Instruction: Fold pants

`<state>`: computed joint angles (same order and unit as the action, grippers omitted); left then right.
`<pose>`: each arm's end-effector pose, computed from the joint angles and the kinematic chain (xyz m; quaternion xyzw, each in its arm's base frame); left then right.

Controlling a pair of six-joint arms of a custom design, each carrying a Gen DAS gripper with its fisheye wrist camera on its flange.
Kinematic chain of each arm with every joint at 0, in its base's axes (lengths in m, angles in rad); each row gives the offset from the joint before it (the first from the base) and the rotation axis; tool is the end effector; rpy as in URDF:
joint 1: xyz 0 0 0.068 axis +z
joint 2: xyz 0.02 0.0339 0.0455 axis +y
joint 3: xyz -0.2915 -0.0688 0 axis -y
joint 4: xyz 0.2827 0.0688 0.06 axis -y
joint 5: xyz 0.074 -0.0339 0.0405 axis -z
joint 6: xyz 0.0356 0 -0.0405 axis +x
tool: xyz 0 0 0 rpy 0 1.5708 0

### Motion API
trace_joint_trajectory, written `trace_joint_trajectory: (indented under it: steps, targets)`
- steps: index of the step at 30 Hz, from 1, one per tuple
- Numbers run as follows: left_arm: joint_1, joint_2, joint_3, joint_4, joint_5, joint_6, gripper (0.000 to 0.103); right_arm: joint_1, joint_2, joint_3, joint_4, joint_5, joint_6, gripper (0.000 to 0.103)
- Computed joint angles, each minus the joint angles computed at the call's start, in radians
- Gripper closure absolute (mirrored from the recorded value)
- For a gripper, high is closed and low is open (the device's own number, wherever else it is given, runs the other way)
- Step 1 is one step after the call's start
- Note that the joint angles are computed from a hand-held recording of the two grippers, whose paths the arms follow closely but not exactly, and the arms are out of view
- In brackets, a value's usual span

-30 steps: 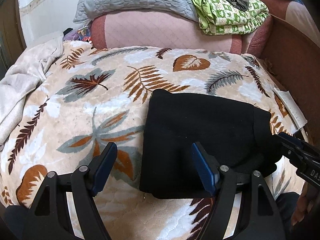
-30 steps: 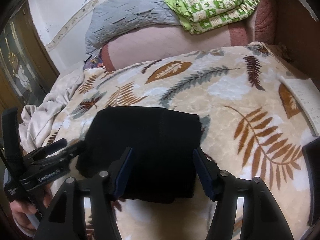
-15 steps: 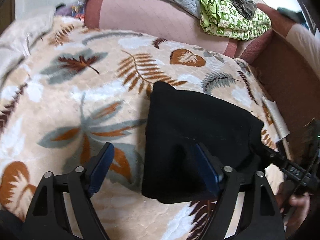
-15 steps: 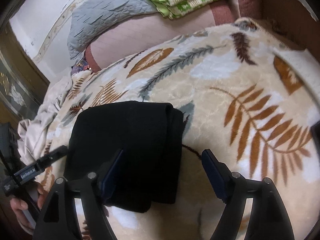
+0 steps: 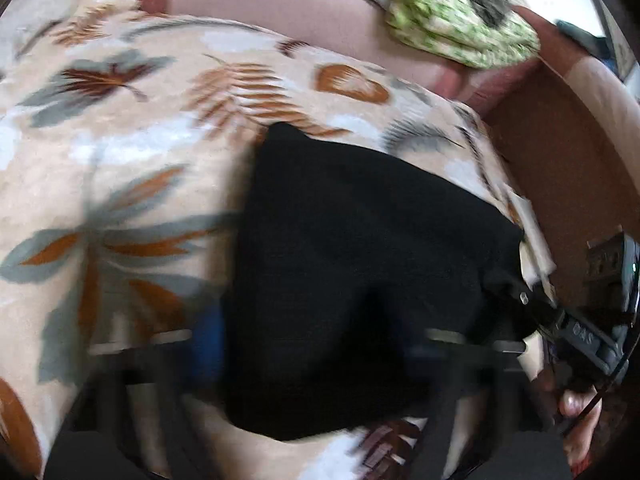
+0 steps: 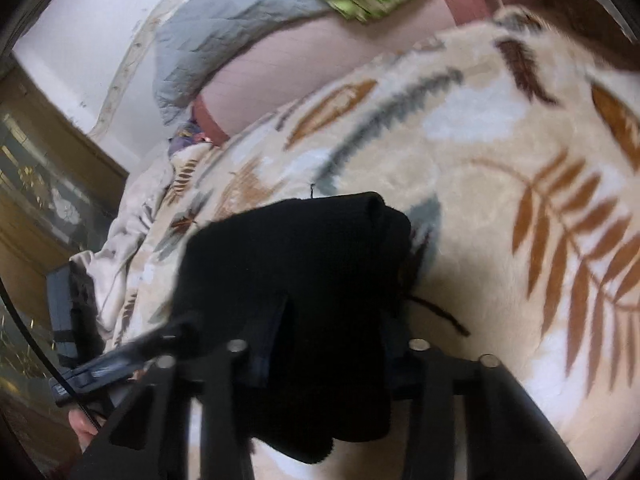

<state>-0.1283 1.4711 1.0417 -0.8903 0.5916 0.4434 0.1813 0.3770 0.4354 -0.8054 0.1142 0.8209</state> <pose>0.2937 -0.0579 0.2401 0.3026 0.9002 -0.2668 0.1637 0.1069 0.0155 0.2229 0.3093 0.8613 0.1461 0.3757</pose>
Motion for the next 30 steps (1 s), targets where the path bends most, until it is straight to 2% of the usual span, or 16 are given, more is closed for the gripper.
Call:
trace_joint_trajectory:
  steps: [1,3,5,7,10,15,18,19,20,21,22,25,28,30]
  targets:
    - [0.002,-0.008,0.010,-0.006,-0.006,-0.001,0.058,0.032,0.007,0.017,-0.003,0.030,0.008,0.070]
    - [0.019,0.008,0.056,-0.052,0.006,0.015,0.071,0.099,0.034,0.063,0.000,0.092,0.013,0.070]
    - [0.056,0.033,0.125,-0.112,0.039,0.044,0.073,0.141,0.095,0.112,0.021,0.129,-0.005,0.071]
    - [0.089,0.036,0.180,-0.121,0.049,0.062,0.073,0.140,0.151,0.138,0.079,0.118,-0.036,0.071]
    - [0.132,0.078,0.271,-0.117,0.050,0.069,0.073,0.107,0.279,0.161,0.228,0.074,-0.082,0.071]
    - [0.159,0.176,0.350,-0.028,-0.030,0.027,0.072,0.018,0.592,0.195,0.532,-0.065,-0.154,0.068]
    - [0.161,0.248,0.353,0.032,-0.126,-0.002,0.067,-0.009,0.779,0.231,0.601,-0.106,-0.169,0.060]
    - [0.150,0.273,0.347,0.043,-0.180,-0.002,0.054,-0.005,0.846,0.261,0.569,-0.076,-0.173,0.059]
    - [0.144,0.286,0.338,0.059,-0.206,-0.007,0.045,0.000,0.874,0.269,0.553,-0.051,-0.183,0.053]
    - [0.152,0.273,0.306,0.112,-0.217,-0.034,0.030,0.004,0.853,0.252,0.562,-0.038,-0.190,0.050]
    - [0.158,0.260,0.290,0.139,-0.217,-0.051,0.024,0.009,0.827,0.243,0.553,-0.022,-0.190,0.049]
    - [0.160,0.242,0.296,0.135,-0.239,-0.049,0.024,0.028,0.724,0.238,0.466,0.043,-0.182,0.049]
    - [0.171,0.171,0.251,0.186,-0.231,-0.053,0.024,0.051,0.625,0.250,0.410,0.055,-0.179,0.049]
    - [0.162,0.142,0.241,0.200,-0.225,-0.060,0.024,0.102,0.630,0.289,0.389,0.073,-0.204,0.049]
